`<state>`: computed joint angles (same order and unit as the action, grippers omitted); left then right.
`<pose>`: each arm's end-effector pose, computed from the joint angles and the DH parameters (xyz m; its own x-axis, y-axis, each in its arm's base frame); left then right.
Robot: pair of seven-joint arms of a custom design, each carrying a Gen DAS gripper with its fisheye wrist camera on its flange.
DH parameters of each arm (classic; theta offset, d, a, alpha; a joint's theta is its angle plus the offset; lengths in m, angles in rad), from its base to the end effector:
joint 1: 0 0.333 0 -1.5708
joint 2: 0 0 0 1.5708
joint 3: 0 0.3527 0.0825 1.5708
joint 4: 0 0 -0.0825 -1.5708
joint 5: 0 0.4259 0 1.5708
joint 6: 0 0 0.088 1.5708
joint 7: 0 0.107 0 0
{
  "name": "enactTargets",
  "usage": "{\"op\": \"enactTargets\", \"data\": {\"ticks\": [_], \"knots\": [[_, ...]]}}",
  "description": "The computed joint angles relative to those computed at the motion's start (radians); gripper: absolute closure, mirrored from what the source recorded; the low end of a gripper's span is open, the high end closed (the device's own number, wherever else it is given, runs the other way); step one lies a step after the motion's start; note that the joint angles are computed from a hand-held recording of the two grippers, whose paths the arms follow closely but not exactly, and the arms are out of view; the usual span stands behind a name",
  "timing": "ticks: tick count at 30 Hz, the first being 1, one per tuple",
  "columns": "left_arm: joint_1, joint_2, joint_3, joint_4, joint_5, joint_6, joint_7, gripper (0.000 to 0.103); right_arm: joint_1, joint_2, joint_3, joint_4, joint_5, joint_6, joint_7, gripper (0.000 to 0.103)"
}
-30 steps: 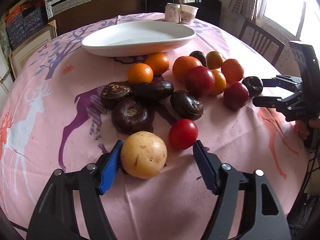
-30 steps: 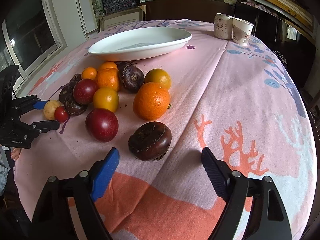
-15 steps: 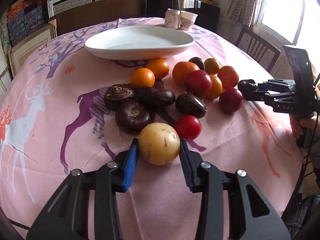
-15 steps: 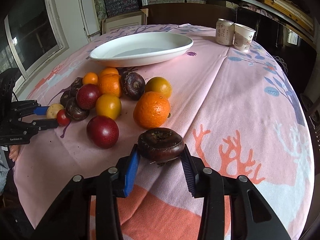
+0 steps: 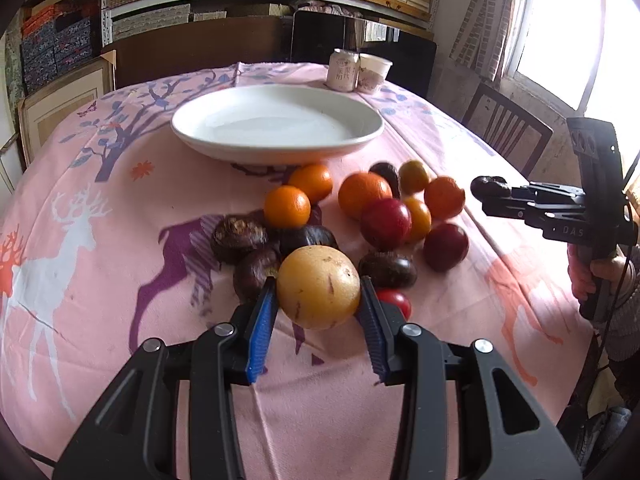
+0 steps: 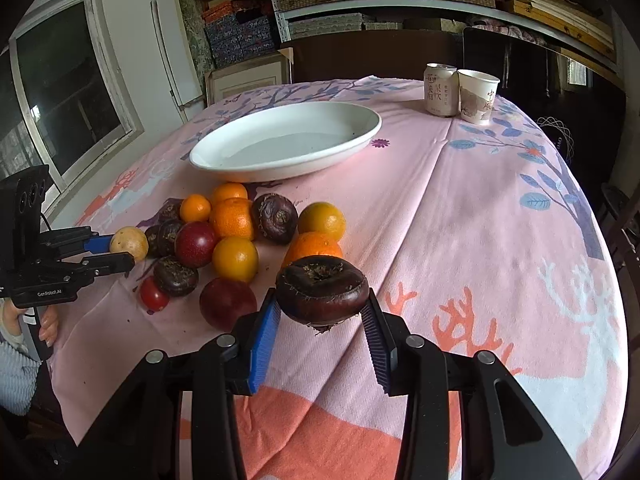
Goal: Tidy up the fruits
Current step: 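Carry the potato and dark fruit onto the white plate and release both, then move the left tool to an orange tangerine and grasp it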
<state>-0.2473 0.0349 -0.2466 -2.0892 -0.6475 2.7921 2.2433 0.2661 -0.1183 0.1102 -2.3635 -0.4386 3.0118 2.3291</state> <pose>0.5692 -0.2733 0.4920 -0.6201 -0.7746 0.1245 -0.6226 0.3893 -0.6789 0.5069 0.2353 0.4692 0.1038 -0.9794 -0.1733 -0.7300 0.0433 -0.6821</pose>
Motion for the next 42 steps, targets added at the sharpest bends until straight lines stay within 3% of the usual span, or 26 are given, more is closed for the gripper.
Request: {"op": "enactTargets", "data": {"ticks": [4, 9, 13, 15, 18, 19, 22, 25, 26, 29, 32, 37, 40, 42], "knots": [[-0.005, 0.069, -0.004, 0.139, 0.051, 0.020, -0.060, 0.063, -0.022, 0.044, 0.007, 0.105, -0.056, 0.019, 0.039, 0.061], [-0.048, 0.248, 0.030, 0.368, 0.274, -0.008, -0.289, 0.063, 0.018, 0.204, -0.019, 0.314, 0.070, -0.001, -0.077, 0.061], [-0.049, 0.347, 0.034, 0.471, 0.348, -0.032, -0.403, 0.063, 0.027, 0.316, -0.026, 0.428, 0.147, -0.015, -0.128, 0.061], [-0.025, 0.365, 0.007, 0.479, 0.333, -0.019, -0.388, 0.057, 0.017, 0.355, -0.018, 0.455, 0.186, 0.006, -0.148, 0.061], [-0.026, 0.373, 0.011, 0.465, 0.353, 0.030, -0.405, 0.022, -0.034, 0.391, 0.039, 0.467, 0.275, 0.031, -0.229, 0.057], [-0.026, 0.374, 0.012, 0.461, 0.361, 0.033, -0.408, 0.020, -0.046, 0.394, 0.052, 0.469, 0.296, 0.026, -0.254, 0.056], [-0.012, 0.377, 0.005, 0.462, 0.364, 0.021, -0.407, 0.019, -0.041, 0.382, 0.045, 0.447, 0.322, 0.047, -0.273, 0.045], [-0.001, 0.357, 0.000, 0.436, 0.351, 0.046, -0.412, 0.015, -0.089, 0.364, 0.112, 0.423, 0.399, 0.051, -0.355, 0.044], [0.002, 0.347, 0.001, 0.425, 0.349, 0.054, -0.417, 0.014, -0.063, 0.352, 0.087, 0.417, 0.382, 0.037, -0.348, 0.044], [0.009, 0.312, 0.004, 0.386, 0.353, 0.059, -0.416, 0.014, 0.087, 0.303, -0.068, 0.395, 0.169, -0.022, -0.209, 0.042], [0.010, 0.278, 0.007, 0.341, 0.370, 0.055, -0.400, 0.013, 0.144, 0.256, -0.130, 0.359, -0.033, -0.060, -0.042, 0.029], [-0.013, 0.247, 0.034, 0.277, 0.436, 0.055, -0.419, 0.010, 0.088, 0.248, -0.076, 0.341, -0.011, -0.115, -0.038, 0.028], [-0.048, 0.283, 0.079, 0.322, 0.520, 0.010, -0.505, 0.010, 0.055, 0.291, -0.033, 0.392, 0.093, -0.189, -0.152, 0.028], [-0.039, 0.307, 0.071, 0.355, 0.521, -0.022, -0.520, 0.010, 0.059, 0.317, -0.034, 0.422, 0.109, -0.225, -0.167, 0.027]]}}
